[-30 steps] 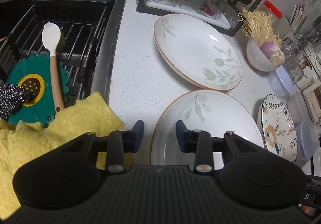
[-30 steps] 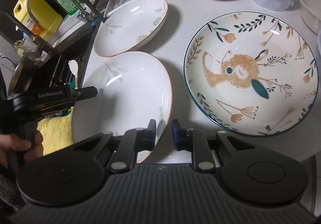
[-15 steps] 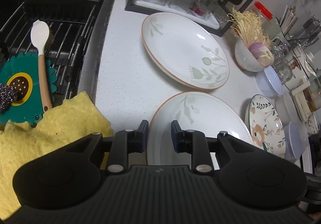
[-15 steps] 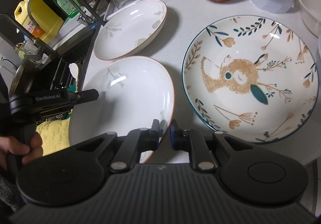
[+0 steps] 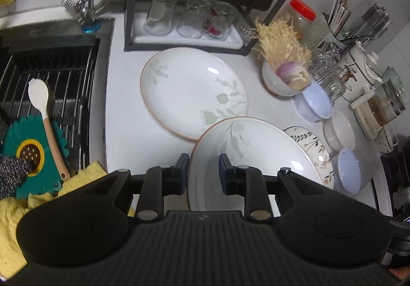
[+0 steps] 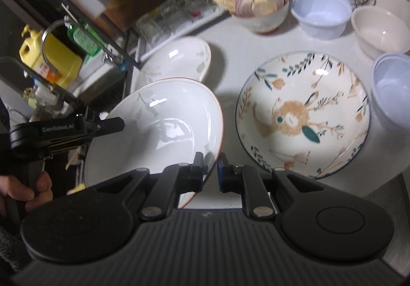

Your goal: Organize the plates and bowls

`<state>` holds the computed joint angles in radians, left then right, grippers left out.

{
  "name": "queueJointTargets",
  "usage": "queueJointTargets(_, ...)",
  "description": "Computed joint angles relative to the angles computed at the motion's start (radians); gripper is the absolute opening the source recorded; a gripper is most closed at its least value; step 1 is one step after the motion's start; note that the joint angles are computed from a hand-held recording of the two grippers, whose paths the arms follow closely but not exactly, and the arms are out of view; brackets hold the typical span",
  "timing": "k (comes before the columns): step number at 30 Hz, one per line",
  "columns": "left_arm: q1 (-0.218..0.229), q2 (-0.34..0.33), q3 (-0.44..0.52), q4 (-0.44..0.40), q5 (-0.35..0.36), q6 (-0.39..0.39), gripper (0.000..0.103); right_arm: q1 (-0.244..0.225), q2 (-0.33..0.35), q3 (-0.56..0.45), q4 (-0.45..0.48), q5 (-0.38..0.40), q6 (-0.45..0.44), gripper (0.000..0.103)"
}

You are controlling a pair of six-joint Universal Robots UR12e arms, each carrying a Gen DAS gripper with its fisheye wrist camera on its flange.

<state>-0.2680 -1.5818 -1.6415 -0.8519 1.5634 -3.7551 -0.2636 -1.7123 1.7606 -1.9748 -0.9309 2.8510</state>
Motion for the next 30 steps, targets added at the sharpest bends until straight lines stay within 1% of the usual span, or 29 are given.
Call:
queueJointTargets(4, -0.006, -0.009, 0.045, -0.02, 0.001, 0.027, 0.028, -0.012, -0.007, -0.019, -0.006, 0.02, 0.012, 0.014)
queueJointTargets(8, -0.013, -0.029, 0.083, -0.025, 0.0, 0.036, 0.028, -0.028, -0.007, -0.023, -0.028, 0.039, 0.027, 0.014)
queueJointTargets(10, -0.022, -0.042, 0.103, -0.032, 0.008, 0.048, 0.028, -0.036, -0.006, -0.018, -0.053, 0.045, 0.032, 0.014)
queueJointTargets(17, -0.042, -0.09, 0.142, -0.036, -0.006, 0.063, 0.028, -0.072, -0.001, 0.004, -0.11, 0.058, 0.042, 0.014)
queueJointTargets(20, -0.055, -0.108, 0.156, -0.045, -0.003, 0.049, 0.028, -0.087, 0.007, 0.004, -0.107, 0.06, 0.034, 0.014)
queueJointTargets(25, -0.065, -0.124, 0.164, -0.078, -0.037, 0.005, 0.028, -0.106, 0.016, -0.001, -0.093, 0.055, 0.003, 0.014)
queueJointTargets(27, -0.076, -0.135, 0.171, -0.081, -0.025, 0.008, 0.028, -0.112, 0.022, -0.002, -0.083, 0.05, -0.004, 0.014)
queueJointTargets(30, -0.094, -0.156, 0.194, -0.104, -0.01, 0.038, 0.028, -0.115, 0.027, 0.005, -0.086, 0.023, -0.008, 0.014)
